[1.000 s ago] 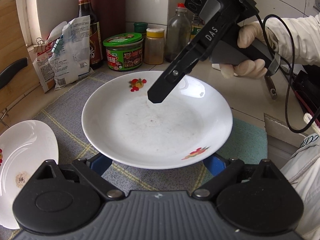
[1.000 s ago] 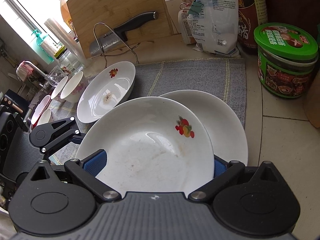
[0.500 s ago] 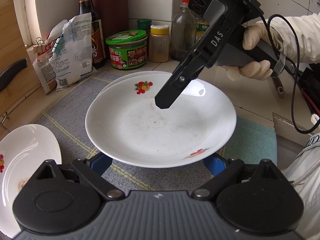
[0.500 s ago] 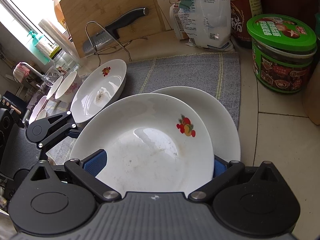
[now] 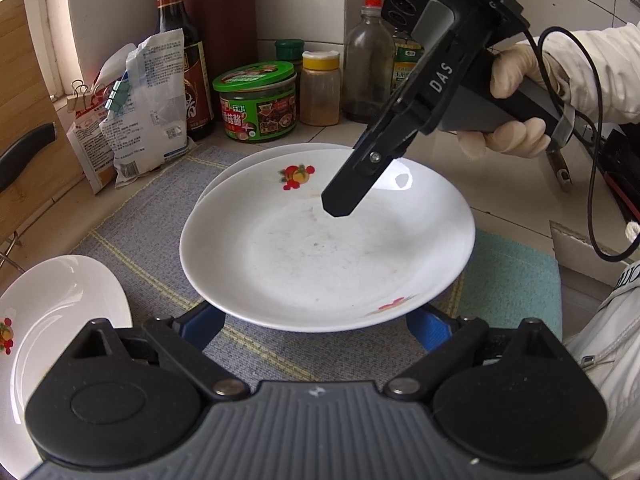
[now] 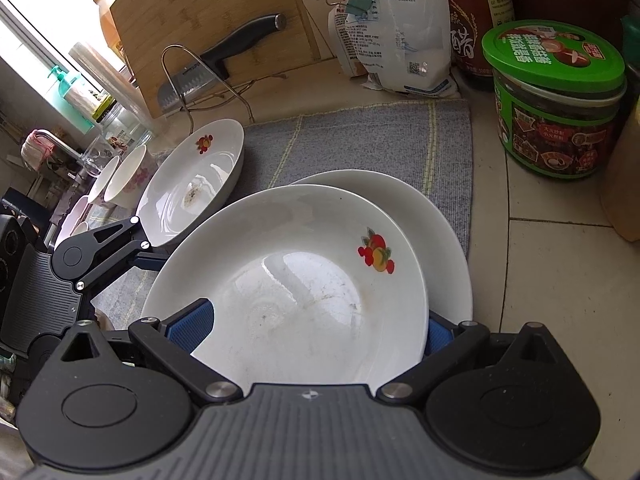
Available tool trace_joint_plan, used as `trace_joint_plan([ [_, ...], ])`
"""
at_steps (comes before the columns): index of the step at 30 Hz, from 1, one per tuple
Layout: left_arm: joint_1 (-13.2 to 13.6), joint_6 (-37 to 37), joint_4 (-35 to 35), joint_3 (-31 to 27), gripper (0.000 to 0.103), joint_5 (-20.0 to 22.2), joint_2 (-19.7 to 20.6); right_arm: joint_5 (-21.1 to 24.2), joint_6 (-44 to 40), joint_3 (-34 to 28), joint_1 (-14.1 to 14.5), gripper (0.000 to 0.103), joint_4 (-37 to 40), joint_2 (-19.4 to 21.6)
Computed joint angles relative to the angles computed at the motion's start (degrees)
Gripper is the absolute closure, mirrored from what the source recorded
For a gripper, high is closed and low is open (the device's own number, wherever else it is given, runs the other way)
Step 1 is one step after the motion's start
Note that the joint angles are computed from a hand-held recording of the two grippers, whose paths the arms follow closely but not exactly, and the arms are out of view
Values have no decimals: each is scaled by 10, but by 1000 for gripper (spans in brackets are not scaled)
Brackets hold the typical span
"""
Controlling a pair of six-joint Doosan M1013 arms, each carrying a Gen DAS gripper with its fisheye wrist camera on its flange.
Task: Organize plates and bowls
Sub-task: 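Set the plate down on the other plate and open the right tool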
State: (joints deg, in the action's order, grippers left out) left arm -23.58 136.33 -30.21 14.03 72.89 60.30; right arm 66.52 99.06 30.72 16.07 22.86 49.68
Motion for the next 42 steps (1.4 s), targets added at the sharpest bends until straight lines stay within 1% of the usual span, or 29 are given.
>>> trace_joint_plan([
  [6,1,4,0,14,6,-9,-7,-4,4,7,1,0,-2,-4],
  [9,2,-3,2,10,6,-6,-5,-5,6,9,1,0,-3,-5],
  [15,2,-7,4,15,6,-14,-7,-8,8,15,2,0,-8,-10],
  [24,1,-10,4,-7,6,-4,5,-26,20,41,2,0,-18,-25],
  [32,2,-13,0,-2,6,-6,2,-15,31,32,6,0,-35,-24],
  [40,3,-8,-2,25,6,-22,-12,-9,44,26,9,0,-51,-23],
  [42,2,-13,-1,24,6,-22,-11,-8,49,26,10,0,-57,-24],
])
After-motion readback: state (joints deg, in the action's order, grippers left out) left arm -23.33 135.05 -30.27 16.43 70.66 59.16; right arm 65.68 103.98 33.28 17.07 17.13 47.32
